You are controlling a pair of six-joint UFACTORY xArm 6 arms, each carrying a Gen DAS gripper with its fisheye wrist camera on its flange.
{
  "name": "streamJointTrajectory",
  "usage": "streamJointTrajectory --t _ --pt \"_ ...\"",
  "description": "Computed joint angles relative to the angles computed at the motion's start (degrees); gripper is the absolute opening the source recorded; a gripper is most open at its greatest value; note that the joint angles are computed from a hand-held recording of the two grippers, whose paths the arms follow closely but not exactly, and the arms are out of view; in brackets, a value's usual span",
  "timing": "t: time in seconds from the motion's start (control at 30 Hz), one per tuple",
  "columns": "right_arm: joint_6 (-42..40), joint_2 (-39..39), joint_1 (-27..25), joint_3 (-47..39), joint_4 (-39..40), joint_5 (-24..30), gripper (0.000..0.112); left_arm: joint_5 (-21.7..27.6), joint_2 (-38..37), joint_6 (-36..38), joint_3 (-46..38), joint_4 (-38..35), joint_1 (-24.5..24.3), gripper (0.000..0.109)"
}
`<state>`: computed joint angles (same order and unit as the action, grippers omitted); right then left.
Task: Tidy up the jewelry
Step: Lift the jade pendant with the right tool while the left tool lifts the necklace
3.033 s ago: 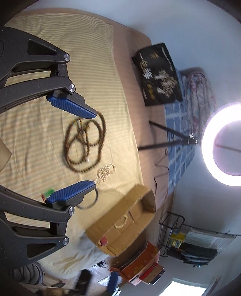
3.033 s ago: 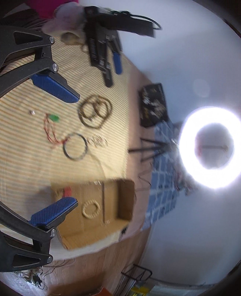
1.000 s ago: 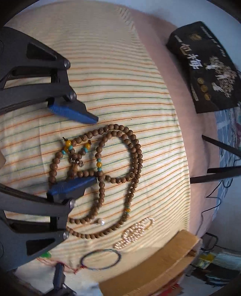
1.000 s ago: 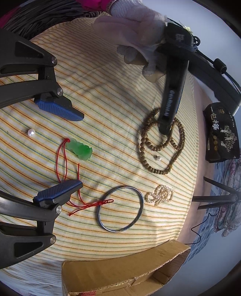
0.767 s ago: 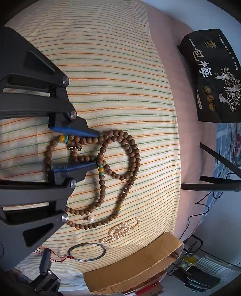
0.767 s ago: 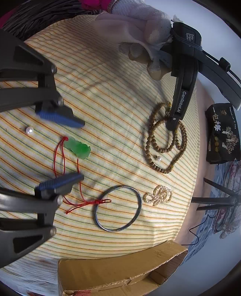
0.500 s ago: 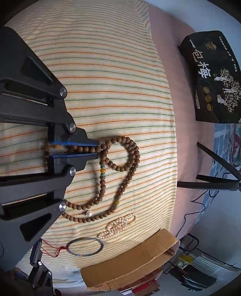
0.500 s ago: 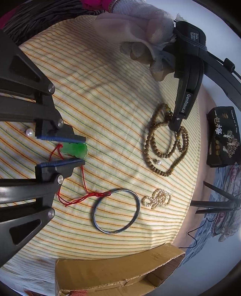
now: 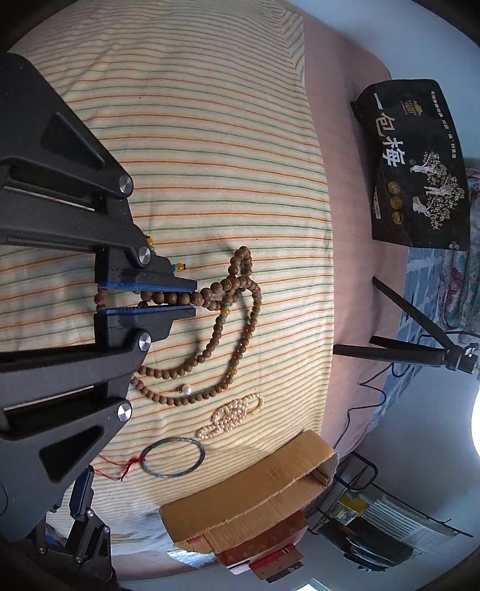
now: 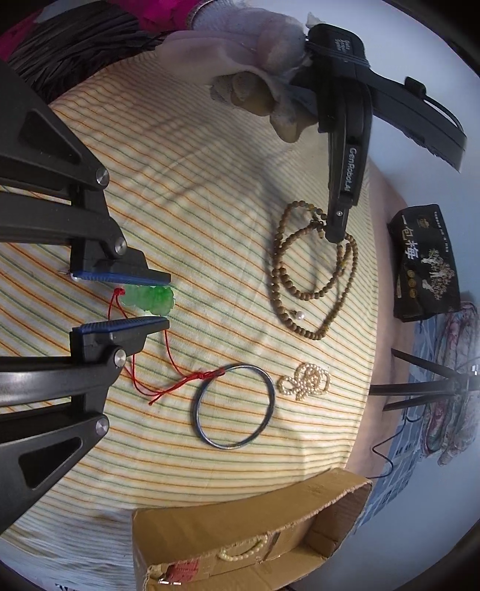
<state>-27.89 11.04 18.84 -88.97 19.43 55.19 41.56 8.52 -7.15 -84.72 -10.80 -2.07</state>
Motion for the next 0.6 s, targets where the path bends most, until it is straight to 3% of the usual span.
streamJointTrajectory --t 0.6 --pt "0.3 -5.9 -2.0 0.8 2.9 -2.2 0.015 -2.0 -7.4 2.2 1.9 -4.1 0.3 0.004"
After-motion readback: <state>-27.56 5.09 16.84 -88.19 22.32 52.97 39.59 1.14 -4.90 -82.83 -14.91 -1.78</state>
